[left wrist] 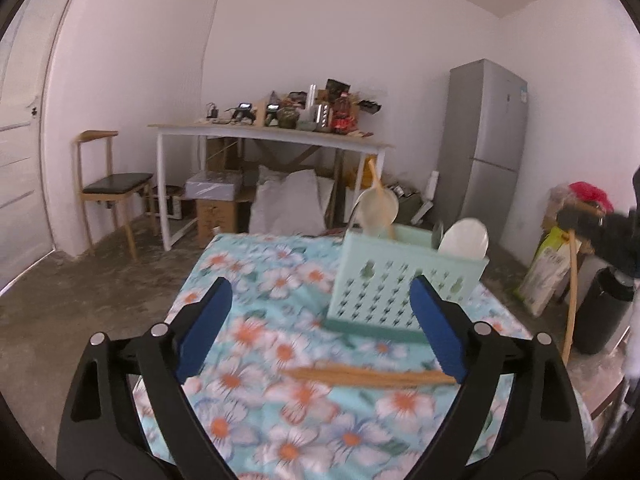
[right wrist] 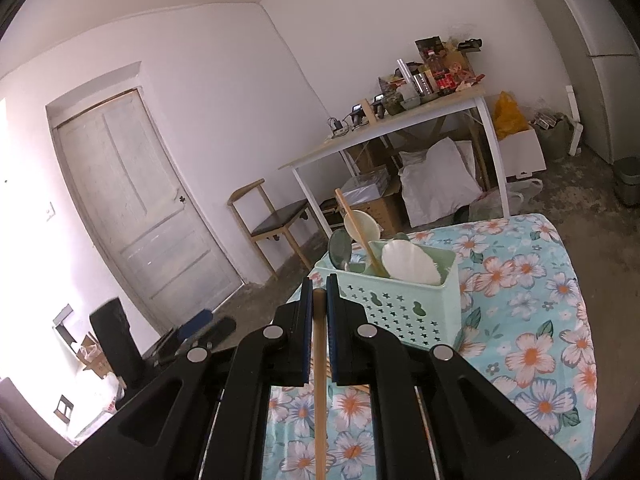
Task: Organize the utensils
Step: 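Lower the chopstick into the green holder and open the left gripper, then lower the chopstick into the green holder and open the right gripper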
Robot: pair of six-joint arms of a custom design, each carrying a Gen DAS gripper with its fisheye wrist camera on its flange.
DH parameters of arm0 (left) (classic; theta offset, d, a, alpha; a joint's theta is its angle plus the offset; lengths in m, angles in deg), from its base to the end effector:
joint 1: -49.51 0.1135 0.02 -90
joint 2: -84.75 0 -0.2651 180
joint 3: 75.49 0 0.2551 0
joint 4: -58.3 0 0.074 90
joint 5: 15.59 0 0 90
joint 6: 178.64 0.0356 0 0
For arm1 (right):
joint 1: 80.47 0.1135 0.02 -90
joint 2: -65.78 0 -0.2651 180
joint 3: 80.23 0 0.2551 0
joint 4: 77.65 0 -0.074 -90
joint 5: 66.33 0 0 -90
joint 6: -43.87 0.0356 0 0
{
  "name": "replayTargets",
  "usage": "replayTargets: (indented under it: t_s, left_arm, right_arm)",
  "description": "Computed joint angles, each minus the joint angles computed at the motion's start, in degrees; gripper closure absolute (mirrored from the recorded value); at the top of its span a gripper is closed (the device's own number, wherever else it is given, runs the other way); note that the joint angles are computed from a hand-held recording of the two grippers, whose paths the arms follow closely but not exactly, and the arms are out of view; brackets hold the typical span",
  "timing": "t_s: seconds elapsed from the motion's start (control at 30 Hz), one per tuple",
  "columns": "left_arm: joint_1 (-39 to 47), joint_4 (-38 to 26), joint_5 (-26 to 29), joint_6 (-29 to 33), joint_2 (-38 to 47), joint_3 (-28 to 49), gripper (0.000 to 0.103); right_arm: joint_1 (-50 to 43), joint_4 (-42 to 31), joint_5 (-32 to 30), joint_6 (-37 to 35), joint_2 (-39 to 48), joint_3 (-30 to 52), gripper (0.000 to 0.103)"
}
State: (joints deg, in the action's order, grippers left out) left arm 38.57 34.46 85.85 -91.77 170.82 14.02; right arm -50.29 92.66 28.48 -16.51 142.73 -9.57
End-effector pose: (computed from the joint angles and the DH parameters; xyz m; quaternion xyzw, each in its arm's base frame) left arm 0.3507 -0.0750 0.3553 0.1124 0.8113 -0.1508 0.5536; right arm 0.2772 0.1578 0.3137 0.0214 0.7979 0.2708 0.5381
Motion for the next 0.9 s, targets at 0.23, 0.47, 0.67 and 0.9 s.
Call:
replayTargets:
  t_s: [0.23, 0.47, 0.67, 0.9]
  left_arm:
    - [0.4, -0.5, -2.6, 0.5, -3.6, -5.1, 0.011]
    - [0.1, -0.8, -3.1, 1.2, -4.5, -6.1, 0.009]
    - [-0.5, -1.3, -3.4, 1.3, -4.1, -5.7, 0.009]
    - [-1.2, -0.5, -4.4, 1.4, -3.9, -5.9, 0.009]
  right_arm:
    - [1.9, -1.6, 1.4, -0.2, 0.7, 1.7, 0.096]
    - [3.0, -2.7, 2.3, -0.4, 1.4, 3.1, 0.096]
    - [2.9, -2.4, 2.3, -0.5, 1.6, 3.1, 0.096]
    - [1.3, -2.9, -1.3, -1.1, 4.6, 7.7, 0.096]
